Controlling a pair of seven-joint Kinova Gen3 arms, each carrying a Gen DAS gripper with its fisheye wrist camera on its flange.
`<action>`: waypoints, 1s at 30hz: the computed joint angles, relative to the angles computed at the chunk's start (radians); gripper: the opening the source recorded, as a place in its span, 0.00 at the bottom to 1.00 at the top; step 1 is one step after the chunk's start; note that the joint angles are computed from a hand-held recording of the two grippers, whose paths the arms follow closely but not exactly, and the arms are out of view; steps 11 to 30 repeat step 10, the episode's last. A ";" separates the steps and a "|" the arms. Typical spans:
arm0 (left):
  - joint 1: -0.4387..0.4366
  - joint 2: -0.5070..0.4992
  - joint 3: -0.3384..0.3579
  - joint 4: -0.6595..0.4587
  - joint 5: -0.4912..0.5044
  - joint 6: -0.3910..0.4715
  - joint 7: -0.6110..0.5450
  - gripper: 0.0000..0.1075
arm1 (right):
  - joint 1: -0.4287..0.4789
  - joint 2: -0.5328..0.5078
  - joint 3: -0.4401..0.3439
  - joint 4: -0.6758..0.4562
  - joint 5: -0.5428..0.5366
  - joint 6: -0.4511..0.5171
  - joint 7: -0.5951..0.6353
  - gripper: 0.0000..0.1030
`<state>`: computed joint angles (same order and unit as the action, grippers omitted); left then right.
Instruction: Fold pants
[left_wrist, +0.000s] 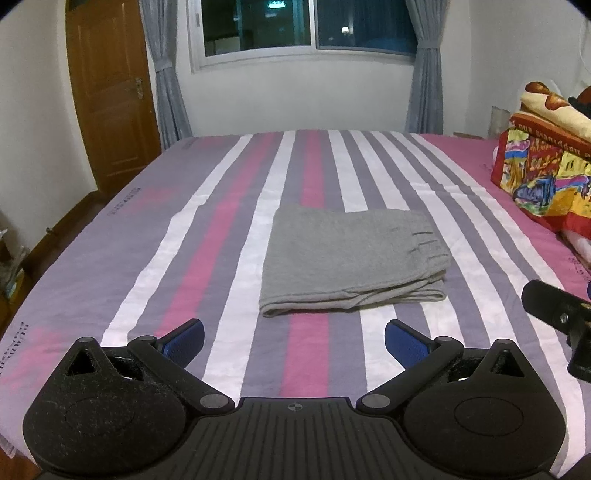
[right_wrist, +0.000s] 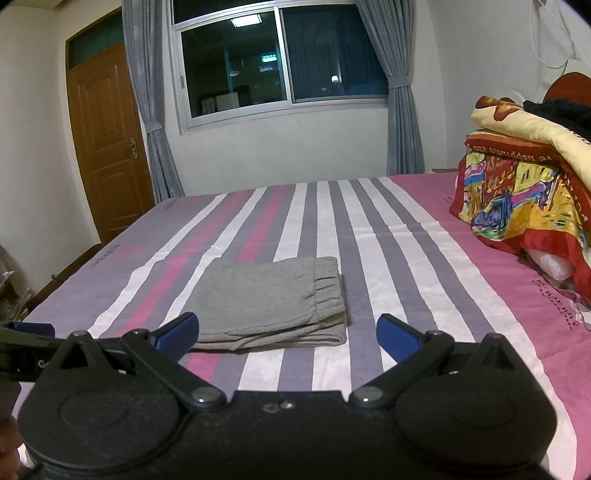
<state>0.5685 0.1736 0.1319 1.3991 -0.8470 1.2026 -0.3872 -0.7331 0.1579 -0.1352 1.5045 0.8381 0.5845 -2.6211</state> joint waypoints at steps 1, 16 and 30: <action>-0.004 0.001 0.000 0.000 0.005 -0.008 -0.005 0.96 | 0.003 0.003 0.001 -0.003 -0.002 -0.003 0.002 1.00; -0.039 -0.027 -0.004 0.090 -0.050 -0.156 0.051 0.96 | 0.018 0.039 0.012 -0.035 -0.072 -0.001 0.071 1.00; -0.039 -0.027 -0.004 0.090 -0.050 -0.156 0.051 0.96 | 0.018 0.039 0.012 -0.035 -0.072 -0.001 0.071 1.00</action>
